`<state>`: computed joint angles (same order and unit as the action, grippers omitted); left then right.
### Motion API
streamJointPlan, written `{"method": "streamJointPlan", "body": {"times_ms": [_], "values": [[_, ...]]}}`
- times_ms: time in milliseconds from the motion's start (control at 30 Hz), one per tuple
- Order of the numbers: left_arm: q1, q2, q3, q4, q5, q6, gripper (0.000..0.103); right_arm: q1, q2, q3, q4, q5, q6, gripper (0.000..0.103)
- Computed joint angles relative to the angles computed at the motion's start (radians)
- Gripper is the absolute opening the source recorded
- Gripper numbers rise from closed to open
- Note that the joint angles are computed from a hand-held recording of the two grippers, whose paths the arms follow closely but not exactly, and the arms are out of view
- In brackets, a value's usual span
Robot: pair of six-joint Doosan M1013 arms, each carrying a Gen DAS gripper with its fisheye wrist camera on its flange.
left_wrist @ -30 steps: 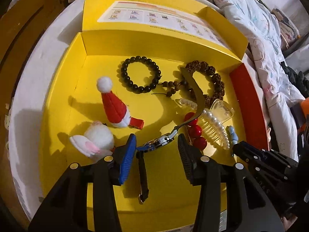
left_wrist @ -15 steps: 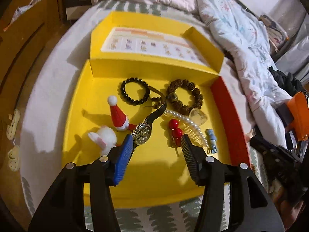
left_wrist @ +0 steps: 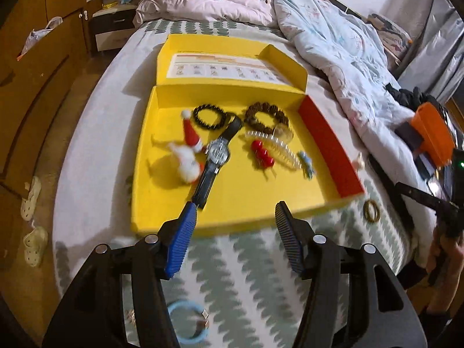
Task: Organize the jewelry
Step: 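Withdraw both tools from the box toward the remaining jewelry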
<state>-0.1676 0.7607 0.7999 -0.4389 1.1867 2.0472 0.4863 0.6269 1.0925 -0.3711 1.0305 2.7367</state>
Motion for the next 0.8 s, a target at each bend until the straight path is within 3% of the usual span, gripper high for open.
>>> {"method": "streamJointPlan", "body": {"times_ms": [267,467,800], "values": [[0.026,-0.066,0.133,0.031,0.015,0.047,0.059,0.012,0.012,0.006,0.111,0.019,-0.071,0.022],[0.044,-0.071,0.175,0.076,0.051,0.043,0.060,0.032,0.035,-0.023,0.122,0.056,-0.115,0.022],[0.052,-0.021,0.140,0.092,0.122,0.031,0.060,0.017,0.050,-0.029,0.163,0.096,-0.138,0.022]]}}
